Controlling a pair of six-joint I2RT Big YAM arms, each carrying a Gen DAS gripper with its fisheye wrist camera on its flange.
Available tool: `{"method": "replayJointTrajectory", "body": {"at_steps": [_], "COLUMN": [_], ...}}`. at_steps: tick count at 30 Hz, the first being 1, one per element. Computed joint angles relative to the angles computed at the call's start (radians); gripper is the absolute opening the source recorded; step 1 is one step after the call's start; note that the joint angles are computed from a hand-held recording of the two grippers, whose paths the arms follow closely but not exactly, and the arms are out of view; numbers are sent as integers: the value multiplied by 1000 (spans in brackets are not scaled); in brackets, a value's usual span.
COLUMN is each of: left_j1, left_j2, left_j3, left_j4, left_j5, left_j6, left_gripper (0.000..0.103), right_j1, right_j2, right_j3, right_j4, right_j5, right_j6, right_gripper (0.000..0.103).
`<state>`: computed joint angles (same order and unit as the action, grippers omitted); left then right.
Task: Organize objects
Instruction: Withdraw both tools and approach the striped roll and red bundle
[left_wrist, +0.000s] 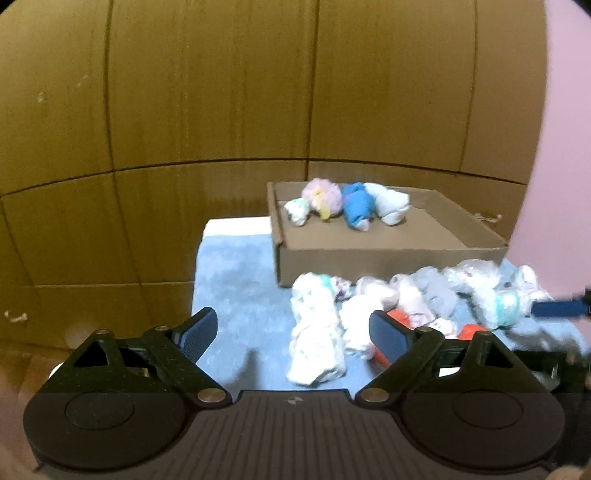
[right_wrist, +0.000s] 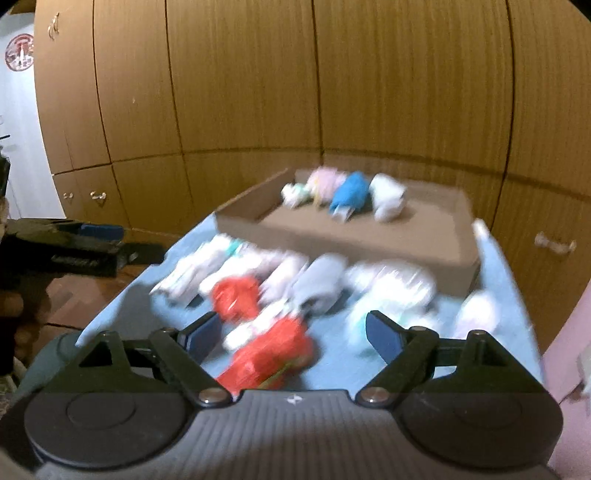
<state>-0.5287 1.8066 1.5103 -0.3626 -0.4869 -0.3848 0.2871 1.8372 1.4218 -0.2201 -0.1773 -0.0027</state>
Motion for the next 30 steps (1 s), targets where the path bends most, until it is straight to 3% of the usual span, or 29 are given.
{"method": "replayJointTrajectory", "body": {"at_steps": [4, 9, 11, 13, 18, 22, 30], "left_j1": [-4, -8, -5, -5, 5, 16, 27], "left_j2": [22, 67, 89, 107, 132, 152, 165], "left_j3": [-9, 18, 37, 57, 85, 122, 136], "left_j4": [29, 31, 18, 1, -7, -63, -71], "left_j5": [-2, 27, 49, 61, 75, 69, 83], "left_j6": [-11, 32, 41, 56, 78, 84, 84], "left_gripper": [92, 93, 93, 93, 94, 98, 98], "right_j1": [25, 37, 37, 31, 16, 4, -24], "right_j2": [-48, -17, 3, 13, -14, -36, -50], "right_j3": [-54, -31, -11, -6, -52, -85, -111], "right_j4": [-9, -1, -22, -36, 0, 18, 33], "right_j5": [84, 145, 158, 144, 113, 110, 81], "right_j6": [-23, -14, -9, -2, 20, 22, 18], "right_gripper": [83, 82, 72, 61, 49, 47, 47]}}
